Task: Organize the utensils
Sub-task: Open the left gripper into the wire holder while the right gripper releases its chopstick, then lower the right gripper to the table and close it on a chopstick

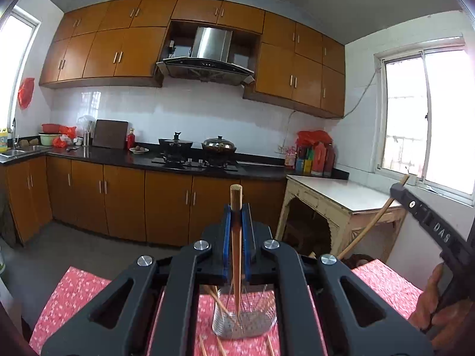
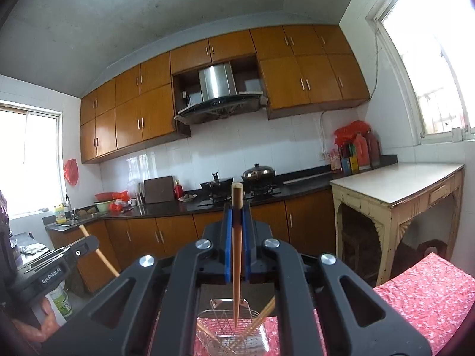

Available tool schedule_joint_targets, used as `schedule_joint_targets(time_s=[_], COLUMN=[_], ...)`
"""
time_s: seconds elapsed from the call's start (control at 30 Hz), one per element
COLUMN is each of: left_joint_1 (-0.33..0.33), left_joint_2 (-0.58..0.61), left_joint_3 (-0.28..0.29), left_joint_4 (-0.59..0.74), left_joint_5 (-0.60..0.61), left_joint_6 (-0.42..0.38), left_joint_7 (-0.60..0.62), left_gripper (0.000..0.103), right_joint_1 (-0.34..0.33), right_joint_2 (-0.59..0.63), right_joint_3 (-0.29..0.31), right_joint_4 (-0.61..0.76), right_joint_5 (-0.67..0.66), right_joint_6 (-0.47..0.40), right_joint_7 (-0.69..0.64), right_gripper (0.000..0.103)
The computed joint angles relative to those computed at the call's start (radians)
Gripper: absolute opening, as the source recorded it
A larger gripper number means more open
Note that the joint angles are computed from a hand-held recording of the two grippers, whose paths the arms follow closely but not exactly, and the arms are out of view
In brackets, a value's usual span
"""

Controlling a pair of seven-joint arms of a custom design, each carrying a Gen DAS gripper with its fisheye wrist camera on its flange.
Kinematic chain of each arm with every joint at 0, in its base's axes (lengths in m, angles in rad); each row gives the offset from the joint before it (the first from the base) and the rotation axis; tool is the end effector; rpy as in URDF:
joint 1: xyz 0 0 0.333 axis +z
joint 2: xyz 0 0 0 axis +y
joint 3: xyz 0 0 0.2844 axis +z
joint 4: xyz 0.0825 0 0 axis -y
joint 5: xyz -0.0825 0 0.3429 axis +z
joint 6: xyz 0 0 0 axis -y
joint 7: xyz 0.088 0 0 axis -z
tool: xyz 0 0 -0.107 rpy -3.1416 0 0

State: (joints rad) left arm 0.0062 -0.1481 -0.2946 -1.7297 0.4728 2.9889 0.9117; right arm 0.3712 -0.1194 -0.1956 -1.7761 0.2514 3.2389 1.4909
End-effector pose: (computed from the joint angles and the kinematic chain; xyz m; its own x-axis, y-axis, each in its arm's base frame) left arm 0.4712 -0.1910 0.7620 -0.1853 -0.9733 0.1351 -0.1729 -0.1031 -0.9795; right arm 0.5016 0.0548 0.7623 0.1503 -0.9697 -0.1924 -0.0239 0.1910 -0.9813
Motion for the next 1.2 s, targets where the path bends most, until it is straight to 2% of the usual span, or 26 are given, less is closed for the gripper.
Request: schedule_joint_targets(time_s=[0.03, 0.17, 0.23, 0.37, 0.53, 0.63, 0.7, 0.77, 0.8, 0.83, 0.87, 0.9, 0.97, 1.2], left_joint_1=[0.002, -0.024, -0.052, -0.098, -0.150, -0.180, -0.193, -0.220, -0.207, -0.211, -0.214, -0.217, -0.219, -0.184], left_joint_2=[0.021, 0.130, 0.170, 0.219, 0.244, 0.264, 0.276, 0.304, 0.303, 0.297, 0.291, 0.278, 0.269, 0.185], left_joint_3=[-0.006, -0.006, 0.012, 0.056, 0.114, 0.143, 0.150, 0.175, 0.161, 0.168, 0.174, 0.182, 0.188, 0.175], left_joint_4=[0.023, 0.149, 0.187, 0.216, 0.225, 0.251, 0.266, 0.308, 0.311, 0.302, 0.295, 0.280, 0.271, 0.180], left_joint_5=[0.008, 0.131, 0.148, 0.099, 0.060, 0.025, -0.014, -0.056, -0.063, -0.070, -0.068, -0.055, -0.038, -0.017], left_joint_6=[-0.008, -0.076, -0.104, -0.127, -0.142, -0.160, -0.183, -0.203, -0.211, -0.205, -0.199, -0.194, -0.193, -0.200], left_joint_7=[-0.005, -0.079, -0.080, -0.037, -0.007, 0.027, 0.071, 0.106, 0.111, 0.112, 0.108, 0.094, 0.076, 0.048], left_gripper=[0.007, 0.007, 0.007, 0.007, 0.007, 0.007, 0.007, 0.007, 0.008, 0.009, 0.013, 0.021, 0.029, 0.030], right_joint_1=[0.007, -0.058, -0.102, -0.167, -0.273, -0.292, -0.309, -0.305, -0.296, -0.293, -0.292, -0.296, -0.303, -0.329], right_joint_2=[0.038, 0.158, 0.212, 0.293, 0.378, 0.429, 0.476, 0.521, 0.526, 0.525, 0.510, 0.494, 0.466, 0.352], right_joint_3=[-0.009, 0.039, 0.089, 0.151, 0.266, 0.284, 0.300, 0.292, 0.280, 0.276, 0.273, 0.277, 0.282, 0.288], right_joint_4=[0.042, 0.171, 0.236, 0.315, 0.420, 0.491, 0.563, 0.633, 0.638, 0.632, 0.604, 0.575, 0.529, 0.354], right_joint_5=[0.006, -0.042, 0.029, 0.041, 0.098, 0.052, 0.040, 0.005, -0.022, -0.039, -0.053, -0.059, -0.069, -0.075], right_joint_6=[-0.017, -0.077, -0.124, -0.196, -0.302, -0.356, -0.425, -0.478, -0.475, -0.464, -0.436, -0.409, -0.372, -0.307], right_joint_7=[-0.001, 0.035, -0.026, -0.031, -0.076, -0.035, -0.021, 0.013, 0.034, 0.046, 0.056, 0.058, 0.063, 0.060], right_gripper=[0.007, 0.007, 0.007, 0.007, 0.007, 0.007, 0.008, 0.010, 0.015, 0.024, 0.031, 0.031, 0.031, 0.031])
